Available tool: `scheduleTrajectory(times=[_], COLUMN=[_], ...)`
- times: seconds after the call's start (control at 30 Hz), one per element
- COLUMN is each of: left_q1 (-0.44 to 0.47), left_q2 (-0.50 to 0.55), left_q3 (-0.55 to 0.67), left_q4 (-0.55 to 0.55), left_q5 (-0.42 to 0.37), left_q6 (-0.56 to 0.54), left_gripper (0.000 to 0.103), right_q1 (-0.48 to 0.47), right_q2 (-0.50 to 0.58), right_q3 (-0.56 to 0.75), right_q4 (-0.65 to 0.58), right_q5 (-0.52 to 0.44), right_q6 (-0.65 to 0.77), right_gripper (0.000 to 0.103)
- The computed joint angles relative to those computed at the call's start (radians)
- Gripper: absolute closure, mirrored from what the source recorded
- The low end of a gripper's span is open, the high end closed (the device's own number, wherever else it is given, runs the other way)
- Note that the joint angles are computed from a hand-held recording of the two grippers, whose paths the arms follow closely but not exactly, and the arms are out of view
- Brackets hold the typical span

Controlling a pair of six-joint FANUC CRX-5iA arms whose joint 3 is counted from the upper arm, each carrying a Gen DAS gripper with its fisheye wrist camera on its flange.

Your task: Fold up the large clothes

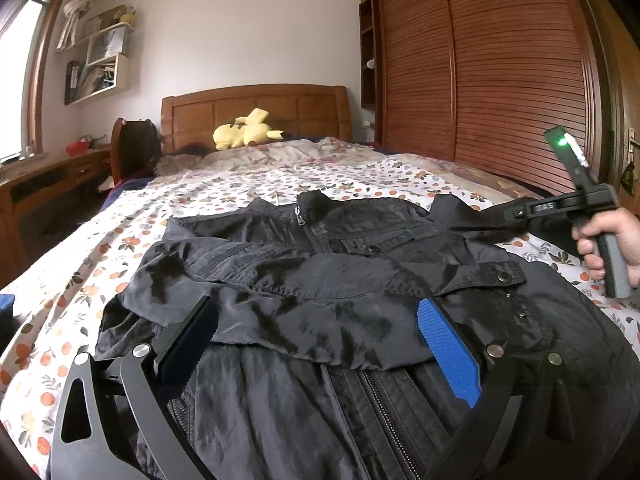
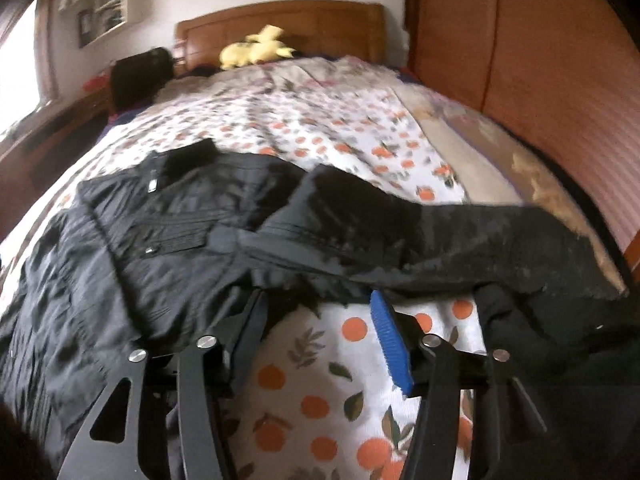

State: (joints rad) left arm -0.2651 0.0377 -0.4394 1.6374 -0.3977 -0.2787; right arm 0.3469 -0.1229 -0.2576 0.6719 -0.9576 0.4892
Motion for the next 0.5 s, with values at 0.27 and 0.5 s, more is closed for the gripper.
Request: scheduleTrajectory(times=[0.27,0.5], left_q1=[0.003,0.012], left_q2=[0.003,0.006], left_q3=[0.003,0.006], left_q4=[-0.008,-0.026], left_q5=[-0.012,-0.027], left_q6=[0.007,0.023], left_gripper=[0.003,0.003], right_q1=[-0.085,-0.141], right_q2=[0.045,0.058], right_q3=[0.030,0.053], right_q4=[-0.098,-0.190], right_q5=[0.027,0.046], right_q6=[-0.054,-0.116], right_gripper=[0.033,0.033])
